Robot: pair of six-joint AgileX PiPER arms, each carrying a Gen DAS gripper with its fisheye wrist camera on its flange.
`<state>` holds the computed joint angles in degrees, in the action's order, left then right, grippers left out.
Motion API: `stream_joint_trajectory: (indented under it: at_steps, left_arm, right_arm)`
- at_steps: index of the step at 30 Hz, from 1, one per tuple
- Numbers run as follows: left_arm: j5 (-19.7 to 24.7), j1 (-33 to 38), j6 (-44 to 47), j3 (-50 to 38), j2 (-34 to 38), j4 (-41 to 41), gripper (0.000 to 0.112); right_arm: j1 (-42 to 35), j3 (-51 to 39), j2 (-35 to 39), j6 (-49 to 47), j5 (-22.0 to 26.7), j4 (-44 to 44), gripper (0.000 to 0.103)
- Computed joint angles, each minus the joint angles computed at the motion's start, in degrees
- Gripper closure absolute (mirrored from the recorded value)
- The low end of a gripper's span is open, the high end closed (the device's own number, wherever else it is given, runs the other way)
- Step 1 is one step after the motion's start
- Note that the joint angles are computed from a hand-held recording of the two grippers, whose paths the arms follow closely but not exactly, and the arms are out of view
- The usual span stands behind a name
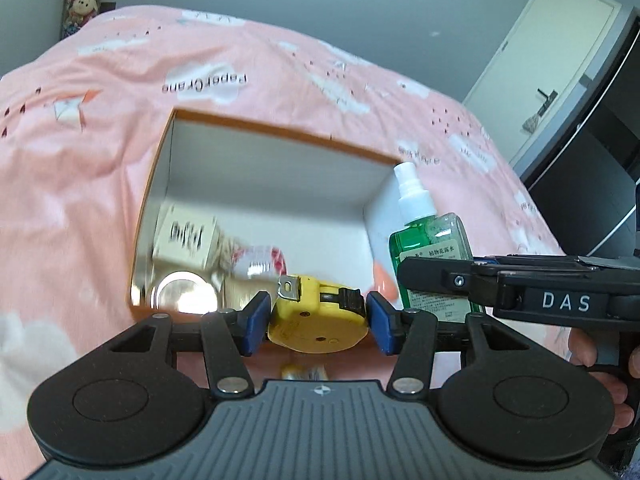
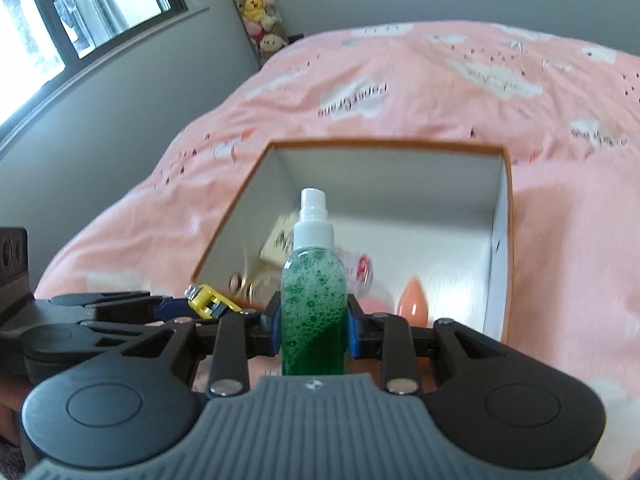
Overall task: Organize rigid objects
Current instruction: 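Carry the tape measure and spray bottle over the box and lower them inside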
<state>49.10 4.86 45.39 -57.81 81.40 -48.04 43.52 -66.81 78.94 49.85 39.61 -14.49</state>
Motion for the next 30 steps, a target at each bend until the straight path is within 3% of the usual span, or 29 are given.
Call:
stream_joint_trajectory:
  at_steps: [8,15,25,30]
  left_arm:
    - [-3.13,-3.52,-3.92,-8.65,7.82,1.02,0.053]
    - [-2.00,-3.99,-6.49,-15.18,16.38,1.88,0.053]
    - [-1.49,-5.16,-10.14,-20.72,22.34,5.00,0.053]
    - [-1.54,-5.58,-11.49,-22.47,24.20,6.46,0.053]
  right_arm:
    - [-7.30,-7.70,6.41,-7.22,0.57,2.80,0.074]
    - [-12.93,-12.43,14.34,-13.41,1.82,7.10,0.074]
    - [-18.79,-17.63,24.78,-19.82,1.84,16.65,0.074]
    - [-19.63,-23.67,31.12,-22.08,5.67,19.08,0.074]
